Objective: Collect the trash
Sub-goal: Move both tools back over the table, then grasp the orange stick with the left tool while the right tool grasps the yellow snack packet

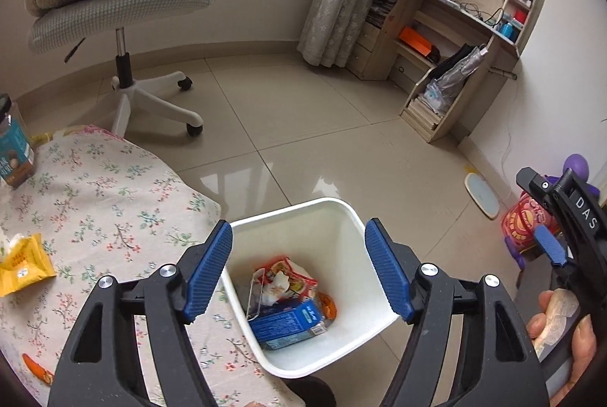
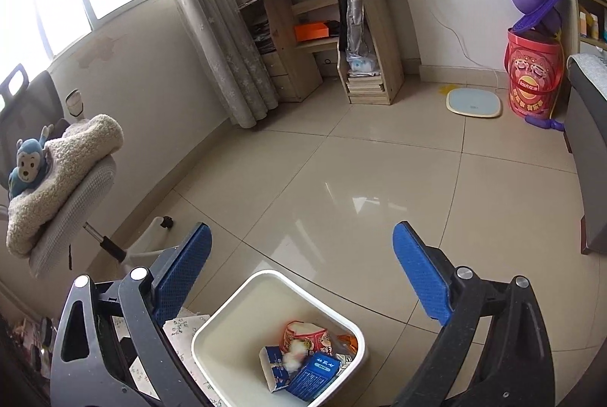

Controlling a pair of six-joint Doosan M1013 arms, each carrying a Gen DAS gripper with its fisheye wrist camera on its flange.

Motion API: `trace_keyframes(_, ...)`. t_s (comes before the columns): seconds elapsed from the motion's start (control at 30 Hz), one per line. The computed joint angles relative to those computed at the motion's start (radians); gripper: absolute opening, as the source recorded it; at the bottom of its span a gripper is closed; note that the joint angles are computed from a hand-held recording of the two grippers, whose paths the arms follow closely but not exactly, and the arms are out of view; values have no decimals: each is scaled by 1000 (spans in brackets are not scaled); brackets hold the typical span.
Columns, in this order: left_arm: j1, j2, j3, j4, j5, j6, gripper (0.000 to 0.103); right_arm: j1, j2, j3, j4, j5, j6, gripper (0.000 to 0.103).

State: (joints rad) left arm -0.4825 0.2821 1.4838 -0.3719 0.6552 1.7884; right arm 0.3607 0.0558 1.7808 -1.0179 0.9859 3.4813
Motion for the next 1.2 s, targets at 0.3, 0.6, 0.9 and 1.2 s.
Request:
trace_keyframes(0.3, 48, -62, 69, 221, -101, -159, 82, 80, 71, -83, -29, 20, -193, 96)
trace_keyframes(0.6, 133, -107, 164, 444, -66, -462, 87, 122, 148, -177, 70, -34, -433, 96)
trace_keyframes(0.9, 217, -103, 250, 744, 73, -904, 87, 164, 235, -281, 214, -84, -683, 96)
trace_keyframes(1.2, 307, -27, 231, 553, 165, -799, 72, 198, 314, -367, 294, -50, -848, 96)
